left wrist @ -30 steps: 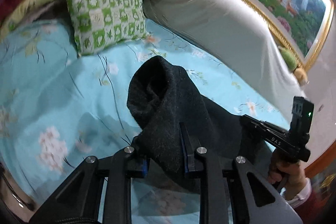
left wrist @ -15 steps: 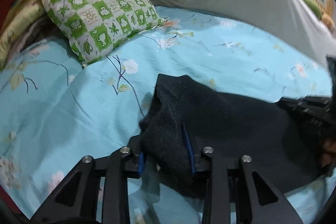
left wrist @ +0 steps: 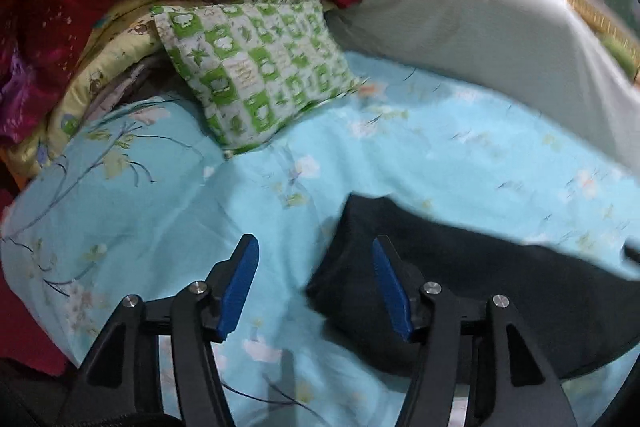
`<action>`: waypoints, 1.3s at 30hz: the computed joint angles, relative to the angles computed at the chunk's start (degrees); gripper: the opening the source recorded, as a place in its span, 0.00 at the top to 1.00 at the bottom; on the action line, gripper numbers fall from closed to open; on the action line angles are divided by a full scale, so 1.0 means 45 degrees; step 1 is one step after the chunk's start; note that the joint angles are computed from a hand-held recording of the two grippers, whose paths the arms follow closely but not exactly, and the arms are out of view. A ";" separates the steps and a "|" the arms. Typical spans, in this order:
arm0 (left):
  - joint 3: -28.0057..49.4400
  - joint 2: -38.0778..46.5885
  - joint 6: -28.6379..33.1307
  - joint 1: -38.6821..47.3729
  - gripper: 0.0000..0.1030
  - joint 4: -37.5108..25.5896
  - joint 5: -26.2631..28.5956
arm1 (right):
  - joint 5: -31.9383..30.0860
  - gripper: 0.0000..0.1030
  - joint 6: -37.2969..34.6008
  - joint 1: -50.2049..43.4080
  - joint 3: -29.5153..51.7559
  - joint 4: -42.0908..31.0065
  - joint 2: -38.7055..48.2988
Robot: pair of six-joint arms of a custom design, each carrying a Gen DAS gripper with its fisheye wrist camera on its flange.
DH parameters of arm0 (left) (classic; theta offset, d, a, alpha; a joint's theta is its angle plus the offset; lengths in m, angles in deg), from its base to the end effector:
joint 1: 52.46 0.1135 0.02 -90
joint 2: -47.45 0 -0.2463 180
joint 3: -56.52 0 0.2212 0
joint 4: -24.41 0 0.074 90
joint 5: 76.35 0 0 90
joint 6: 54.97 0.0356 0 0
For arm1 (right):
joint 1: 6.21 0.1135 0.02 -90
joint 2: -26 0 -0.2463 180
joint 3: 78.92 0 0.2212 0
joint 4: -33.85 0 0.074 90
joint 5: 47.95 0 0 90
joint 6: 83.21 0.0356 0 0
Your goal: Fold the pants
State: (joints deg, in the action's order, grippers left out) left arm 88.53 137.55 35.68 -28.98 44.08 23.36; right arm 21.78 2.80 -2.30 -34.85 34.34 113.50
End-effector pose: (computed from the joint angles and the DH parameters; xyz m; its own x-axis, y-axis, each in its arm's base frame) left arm 0.2068 0.0833 0.1042 -0.5730 -0.2367 -0.7846 -0.2650 0.9595 -0.0959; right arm 0.2471 0.0293 0.1343 -0.6559 -0.1103 -0.7467 -0.3635 0.9131 0.1845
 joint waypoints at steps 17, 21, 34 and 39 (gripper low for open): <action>0.4146 0.1074 -0.2279 -1.0964 0.32 -0.4550 -0.1701 | -0.4524 0.64 -0.6042 -1.2370 -0.1837 -0.5309 -0.2520; 0.7027 0.3170 -0.1895 -1.2707 0.32 -0.6144 -0.1525 | -0.4888 0.63 -0.6985 -1.4114 -0.1188 -0.5823 -0.1399; 1.9737 1.0977 0.0446 -1.4826 0.30 -1.3492 0.0865 | -0.5605 0.63 -0.6852 -1.5716 0.0719 -0.5956 0.1415; 2.6321 1.4867 0.1132 -1.5231 0.31 -1.7276 0.1158 | -0.5657 0.63 -0.6365 -1.5711 0.1389 -0.5788 0.2489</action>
